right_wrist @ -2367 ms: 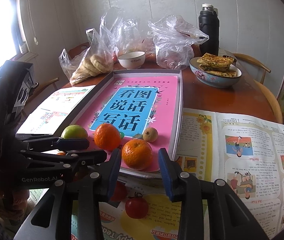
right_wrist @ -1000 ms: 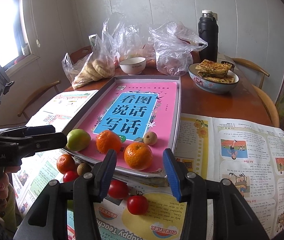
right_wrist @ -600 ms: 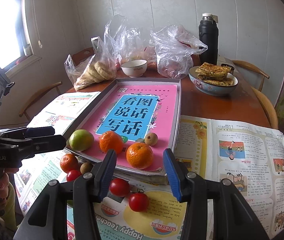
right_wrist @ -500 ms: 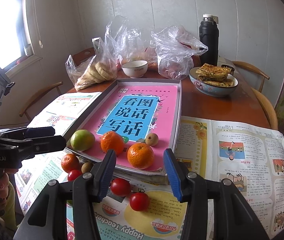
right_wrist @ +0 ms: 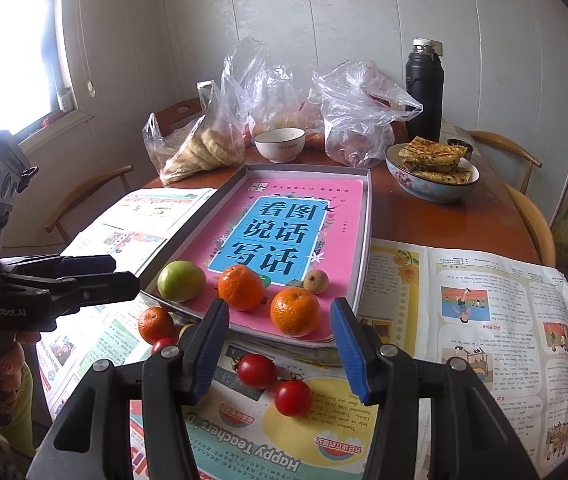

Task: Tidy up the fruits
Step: 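Move both grippers back toward the fruit on the newspaper, then grasp an orange with the left gripper while the right grasps a large green lime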

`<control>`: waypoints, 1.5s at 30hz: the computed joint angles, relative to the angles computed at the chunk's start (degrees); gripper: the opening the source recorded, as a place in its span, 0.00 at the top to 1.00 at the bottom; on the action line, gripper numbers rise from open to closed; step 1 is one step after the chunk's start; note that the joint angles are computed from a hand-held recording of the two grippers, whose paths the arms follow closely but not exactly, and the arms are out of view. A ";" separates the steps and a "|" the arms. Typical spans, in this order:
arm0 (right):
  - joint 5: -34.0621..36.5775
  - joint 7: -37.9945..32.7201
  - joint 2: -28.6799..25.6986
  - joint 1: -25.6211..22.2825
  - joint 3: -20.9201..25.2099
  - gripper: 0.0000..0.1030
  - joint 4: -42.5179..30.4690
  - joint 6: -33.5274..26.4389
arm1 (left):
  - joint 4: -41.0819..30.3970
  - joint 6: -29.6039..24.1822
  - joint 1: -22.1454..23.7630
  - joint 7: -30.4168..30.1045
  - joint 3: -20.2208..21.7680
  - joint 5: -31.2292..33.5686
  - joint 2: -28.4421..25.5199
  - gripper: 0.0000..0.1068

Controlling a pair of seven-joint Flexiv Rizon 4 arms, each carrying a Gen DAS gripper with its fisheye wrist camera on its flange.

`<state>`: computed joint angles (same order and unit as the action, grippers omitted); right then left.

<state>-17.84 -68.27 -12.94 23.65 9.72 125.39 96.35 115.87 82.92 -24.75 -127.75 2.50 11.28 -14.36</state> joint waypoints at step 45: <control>2.01 -4.00 0.77 -1.21 8.56 0.24 2.12 -1.90 | 5.56 -1.45 3.02 -2.15 -0.71 1.66 5.11 0.26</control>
<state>-15.82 -72.27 -12.17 22.44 18.28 127.51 94.45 121.43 81.47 -21.73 -129.90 1.80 12.94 -9.25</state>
